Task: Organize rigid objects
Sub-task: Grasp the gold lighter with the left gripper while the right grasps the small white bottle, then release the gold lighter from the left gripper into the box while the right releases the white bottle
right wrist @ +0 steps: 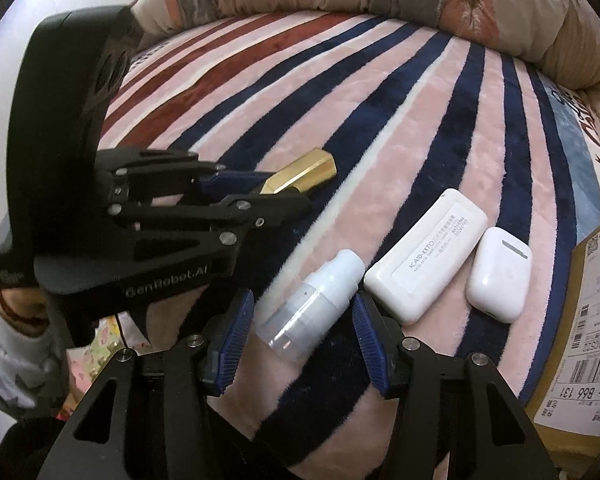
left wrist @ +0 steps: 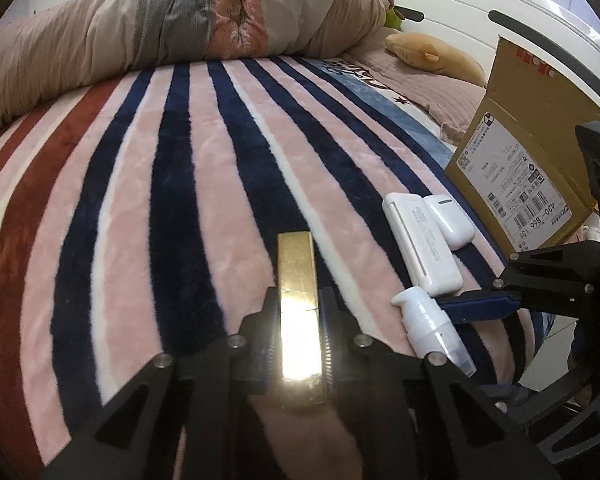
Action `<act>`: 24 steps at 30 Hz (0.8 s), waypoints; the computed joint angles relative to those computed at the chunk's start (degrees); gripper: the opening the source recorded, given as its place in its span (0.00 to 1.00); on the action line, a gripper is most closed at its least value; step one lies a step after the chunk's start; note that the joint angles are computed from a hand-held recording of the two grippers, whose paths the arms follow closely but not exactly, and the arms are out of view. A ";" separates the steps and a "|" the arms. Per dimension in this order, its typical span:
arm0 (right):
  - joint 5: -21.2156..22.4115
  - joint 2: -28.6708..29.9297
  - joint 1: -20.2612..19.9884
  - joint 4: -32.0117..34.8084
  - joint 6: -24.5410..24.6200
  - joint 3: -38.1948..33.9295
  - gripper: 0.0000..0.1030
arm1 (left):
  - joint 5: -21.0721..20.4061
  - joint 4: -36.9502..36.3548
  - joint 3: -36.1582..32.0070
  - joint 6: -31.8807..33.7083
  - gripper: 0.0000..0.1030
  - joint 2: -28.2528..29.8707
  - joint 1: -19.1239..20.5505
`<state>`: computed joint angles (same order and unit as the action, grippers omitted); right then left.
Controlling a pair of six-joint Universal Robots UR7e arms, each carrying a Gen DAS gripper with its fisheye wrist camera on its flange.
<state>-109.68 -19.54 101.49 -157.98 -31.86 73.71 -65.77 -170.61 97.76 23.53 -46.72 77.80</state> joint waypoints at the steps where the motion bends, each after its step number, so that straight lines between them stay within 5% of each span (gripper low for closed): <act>1: 0.13 0.01 -0.03 -0.11 0.46 -0.01 0.43 | -0.11 0.23 0.05 0.02 0.15 -0.20 0.01; 3: -0.18 -0.01 0.06 -1.71 0.60 0.41 0.23 | -0.20 0.89 0.25 -0.28 0.14 -0.82 0.00; 4: -0.44 0.06 0.16 -2.58 -0.15 0.53 0.22 | 0.00 0.92 0.48 -0.36 0.14 -1.15 -0.07; 12: 0.55 -1.31 1.14 -8.56 -3.14 3.79 0.21 | 1.80 -1.60 4.21 0.23 0.14 -5.78 -1.86; 24: 8.79 -15.15 2.19 -25.35 -7.28 17.87 0.21 | -1.51 -0.79 5.29 2.43 0.14 -10.97 -13.41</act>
